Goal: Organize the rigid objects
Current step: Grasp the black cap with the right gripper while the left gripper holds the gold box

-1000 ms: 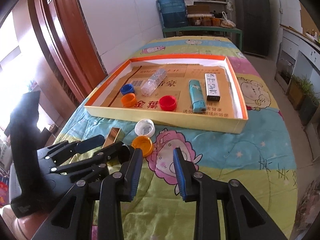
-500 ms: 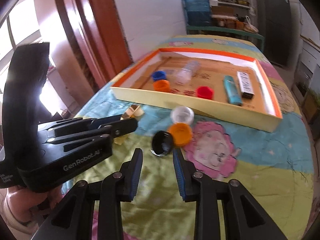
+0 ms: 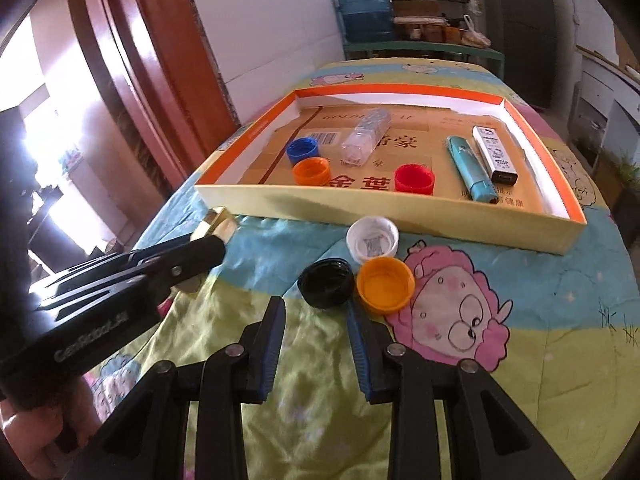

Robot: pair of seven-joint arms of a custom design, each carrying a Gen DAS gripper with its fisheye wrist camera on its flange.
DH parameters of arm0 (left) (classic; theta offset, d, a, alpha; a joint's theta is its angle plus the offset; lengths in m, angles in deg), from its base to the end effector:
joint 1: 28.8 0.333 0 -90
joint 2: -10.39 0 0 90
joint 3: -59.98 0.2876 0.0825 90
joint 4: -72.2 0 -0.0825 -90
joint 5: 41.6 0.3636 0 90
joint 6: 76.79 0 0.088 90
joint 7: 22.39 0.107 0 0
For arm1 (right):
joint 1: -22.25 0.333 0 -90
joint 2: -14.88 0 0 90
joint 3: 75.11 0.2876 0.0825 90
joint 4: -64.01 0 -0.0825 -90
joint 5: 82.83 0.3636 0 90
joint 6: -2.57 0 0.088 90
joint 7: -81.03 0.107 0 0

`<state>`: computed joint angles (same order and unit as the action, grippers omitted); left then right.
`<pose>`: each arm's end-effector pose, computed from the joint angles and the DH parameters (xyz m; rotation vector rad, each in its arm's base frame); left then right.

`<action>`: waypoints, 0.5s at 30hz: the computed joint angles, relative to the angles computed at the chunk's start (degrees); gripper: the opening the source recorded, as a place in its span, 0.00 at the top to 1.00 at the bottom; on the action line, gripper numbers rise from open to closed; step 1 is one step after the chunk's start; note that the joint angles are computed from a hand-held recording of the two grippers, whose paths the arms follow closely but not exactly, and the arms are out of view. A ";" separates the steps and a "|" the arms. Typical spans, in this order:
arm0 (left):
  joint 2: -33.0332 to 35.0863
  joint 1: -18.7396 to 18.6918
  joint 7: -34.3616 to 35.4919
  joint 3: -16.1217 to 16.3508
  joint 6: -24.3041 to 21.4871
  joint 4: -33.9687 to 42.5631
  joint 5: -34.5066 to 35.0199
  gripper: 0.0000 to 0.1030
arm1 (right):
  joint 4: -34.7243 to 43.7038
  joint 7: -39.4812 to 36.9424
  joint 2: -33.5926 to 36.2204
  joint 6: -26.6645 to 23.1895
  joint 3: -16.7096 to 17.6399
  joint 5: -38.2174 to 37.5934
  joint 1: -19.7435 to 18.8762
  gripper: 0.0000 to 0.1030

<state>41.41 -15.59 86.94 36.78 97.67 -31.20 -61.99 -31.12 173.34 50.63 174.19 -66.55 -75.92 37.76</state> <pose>0.6678 -0.0541 0.3315 -1.8418 1.9126 -0.9890 0.6499 0.2606 0.3216 -1.8984 1.5419 -0.3357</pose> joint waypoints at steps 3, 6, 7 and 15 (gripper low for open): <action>0.58 0.46 0.32 -0.42 -0.43 0.75 -0.12 0.83 | 2.06 1.49 1.03 -1.06 -2.45 -1.50 2.13 0.69; 1.04 0.56 0.54 -0.52 -0.87 1.38 -0.30 0.83 | 3.82 2.45 2.02 -1.90 -3.54 -2.74 3.01 0.65; 1.24 0.48 0.50 -0.41 -1.18 1.75 -0.33 0.83 | 4.37 2.32 2.36 -2.09 -3.33 -2.90 2.85 0.63; 2.15 -0.60 0.36 0.62 -2.22 3.56 -0.26 0.83 | 9.54 2.54 5.36 -4.65 -3.90 -4.57 3.29 0.63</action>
<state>43.56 -16.19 87.30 37.40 95.44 -27.65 -62.25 -21.57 175.88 55.98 169.55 -70.45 -80.50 41.05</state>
